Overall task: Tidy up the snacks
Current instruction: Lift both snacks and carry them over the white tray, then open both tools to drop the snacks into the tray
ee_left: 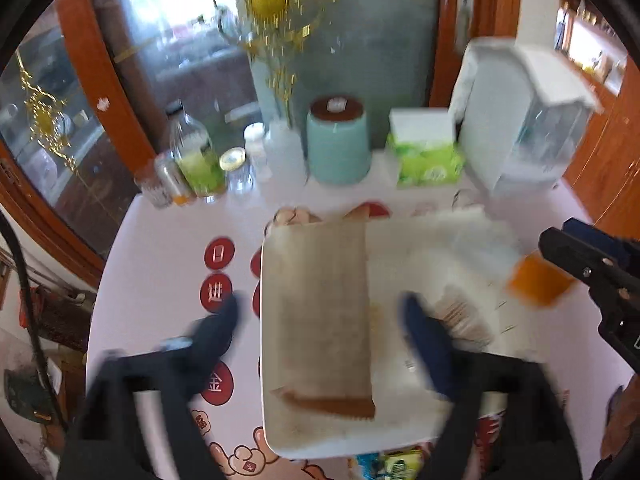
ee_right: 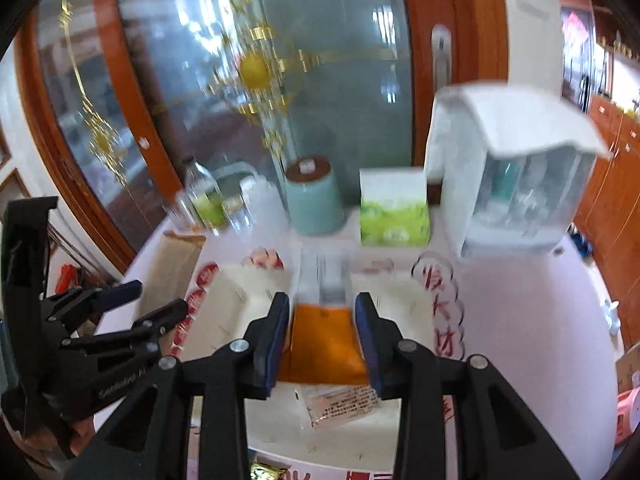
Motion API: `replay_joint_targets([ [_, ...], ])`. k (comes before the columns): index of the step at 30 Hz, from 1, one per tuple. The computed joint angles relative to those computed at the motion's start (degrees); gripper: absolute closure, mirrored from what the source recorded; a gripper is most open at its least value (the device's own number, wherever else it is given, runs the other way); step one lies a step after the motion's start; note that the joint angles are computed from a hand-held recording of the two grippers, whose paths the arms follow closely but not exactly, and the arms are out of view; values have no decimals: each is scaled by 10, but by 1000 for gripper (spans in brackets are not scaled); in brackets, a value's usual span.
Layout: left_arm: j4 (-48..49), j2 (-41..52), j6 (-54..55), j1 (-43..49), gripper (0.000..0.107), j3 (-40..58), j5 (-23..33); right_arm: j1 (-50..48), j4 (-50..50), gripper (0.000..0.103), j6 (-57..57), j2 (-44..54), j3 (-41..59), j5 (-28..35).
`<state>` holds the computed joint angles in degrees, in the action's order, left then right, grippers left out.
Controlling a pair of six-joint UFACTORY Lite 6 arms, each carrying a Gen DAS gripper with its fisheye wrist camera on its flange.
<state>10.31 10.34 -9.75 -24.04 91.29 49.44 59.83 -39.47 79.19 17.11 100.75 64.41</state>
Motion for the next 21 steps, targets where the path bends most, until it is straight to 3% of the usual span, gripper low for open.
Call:
replay_joint_targets([
  [8,-10,-5,12,55,11,-113,-54,-31,44,55,5,20,-88,-65],
  [15,-16,-57,24,72,11,-152,-54,-21,56,54,6,19,-105,-73],
  [21,-4,-106,12,54,11,-149,-19,17,41,54,22,2,-95,-42],
])
